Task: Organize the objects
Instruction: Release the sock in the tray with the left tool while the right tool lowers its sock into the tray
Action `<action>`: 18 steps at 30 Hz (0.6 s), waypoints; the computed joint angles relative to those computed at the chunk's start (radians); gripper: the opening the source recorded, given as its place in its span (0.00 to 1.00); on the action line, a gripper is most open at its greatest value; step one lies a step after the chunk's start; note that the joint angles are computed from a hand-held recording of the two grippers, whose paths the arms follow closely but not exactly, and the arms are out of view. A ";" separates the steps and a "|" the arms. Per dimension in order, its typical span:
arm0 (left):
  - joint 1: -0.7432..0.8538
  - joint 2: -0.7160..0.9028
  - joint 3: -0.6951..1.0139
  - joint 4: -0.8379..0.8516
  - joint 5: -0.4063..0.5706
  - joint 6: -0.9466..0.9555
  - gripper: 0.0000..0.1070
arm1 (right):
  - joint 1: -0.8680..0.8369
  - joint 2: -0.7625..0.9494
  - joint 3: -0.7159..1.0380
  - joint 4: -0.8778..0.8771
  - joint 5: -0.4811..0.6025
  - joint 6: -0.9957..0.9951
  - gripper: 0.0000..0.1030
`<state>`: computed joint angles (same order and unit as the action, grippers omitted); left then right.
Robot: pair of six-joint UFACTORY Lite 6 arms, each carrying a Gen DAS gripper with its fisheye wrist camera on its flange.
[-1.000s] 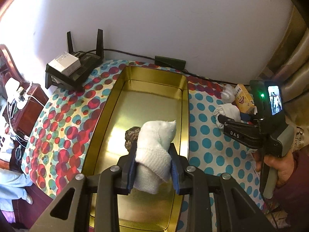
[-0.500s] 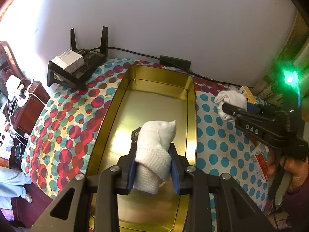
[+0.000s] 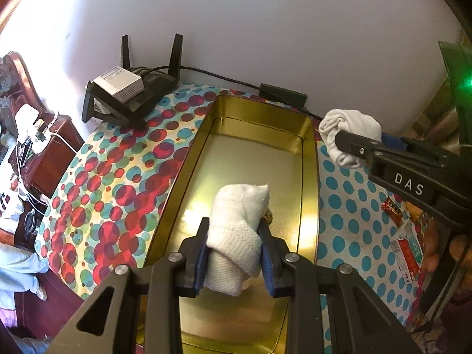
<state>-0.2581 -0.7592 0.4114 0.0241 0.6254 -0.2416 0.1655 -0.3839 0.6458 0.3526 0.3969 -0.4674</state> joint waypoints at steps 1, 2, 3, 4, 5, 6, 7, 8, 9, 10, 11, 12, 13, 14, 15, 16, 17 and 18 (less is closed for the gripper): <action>0.008 0.001 -0.002 -0.006 -0.001 0.009 0.28 | 0.014 0.004 0.004 -0.013 -0.001 0.017 0.39; 0.016 0.002 -0.005 -0.010 -0.003 0.016 0.28 | 0.025 0.007 0.007 -0.021 -0.004 0.028 0.39; 0.023 0.003 -0.007 -0.012 -0.004 0.022 0.28 | 0.039 0.014 0.011 -0.032 -0.009 0.043 0.39; 0.028 0.008 -0.009 -0.015 -0.006 0.032 0.29 | 0.051 0.021 0.015 -0.040 -0.013 0.055 0.39; 0.030 0.008 -0.013 -0.011 -0.008 0.032 0.29 | 0.067 0.031 0.021 -0.055 -0.020 0.076 0.39; 0.028 0.007 -0.017 -0.002 -0.011 0.024 0.29 | 0.076 0.036 0.022 -0.061 -0.024 0.083 0.39; 0.028 0.010 -0.021 0.002 -0.015 0.022 0.29 | 0.086 0.043 0.026 -0.062 -0.027 0.087 0.39; 0.028 0.016 -0.024 0.007 -0.019 0.018 0.29 | 0.097 0.050 0.030 -0.064 -0.030 0.094 0.39; 0.030 0.020 -0.026 0.012 -0.023 0.014 0.29 | 0.110 0.056 0.032 -0.076 -0.037 0.110 0.39; 0.033 0.027 -0.028 0.012 -0.028 0.016 0.29 | 0.124 0.063 0.034 -0.089 -0.044 0.126 0.39; 0.036 0.033 -0.030 0.017 -0.031 0.014 0.31 | 0.138 0.072 0.036 -0.102 -0.050 0.144 0.39; 0.034 0.035 -0.032 0.033 -0.034 -0.005 0.31 | 0.146 0.078 0.038 -0.110 -0.054 0.155 0.39; 0.036 0.036 -0.034 0.035 -0.035 -0.006 0.31 | 0.157 0.084 0.040 -0.127 -0.058 0.176 0.39; 0.040 0.038 -0.035 0.029 -0.036 0.002 0.31 | 0.166 0.091 0.041 -0.135 -0.063 0.187 0.39; 0.038 0.038 -0.036 0.042 -0.035 -0.012 0.31 | 0.175 0.102 0.045 -0.146 -0.068 0.200 0.39; 0.029 0.035 -0.037 0.070 -0.032 -0.044 0.31 | 0.180 0.111 0.047 -0.154 -0.073 0.209 0.39; 0.031 0.028 -0.040 0.067 -0.030 -0.037 0.31 | 0.184 0.122 0.051 -0.155 -0.075 0.212 0.39; 0.035 0.023 -0.041 0.060 -0.029 -0.026 0.31 | 0.190 0.132 0.054 -0.164 -0.079 0.222 0.39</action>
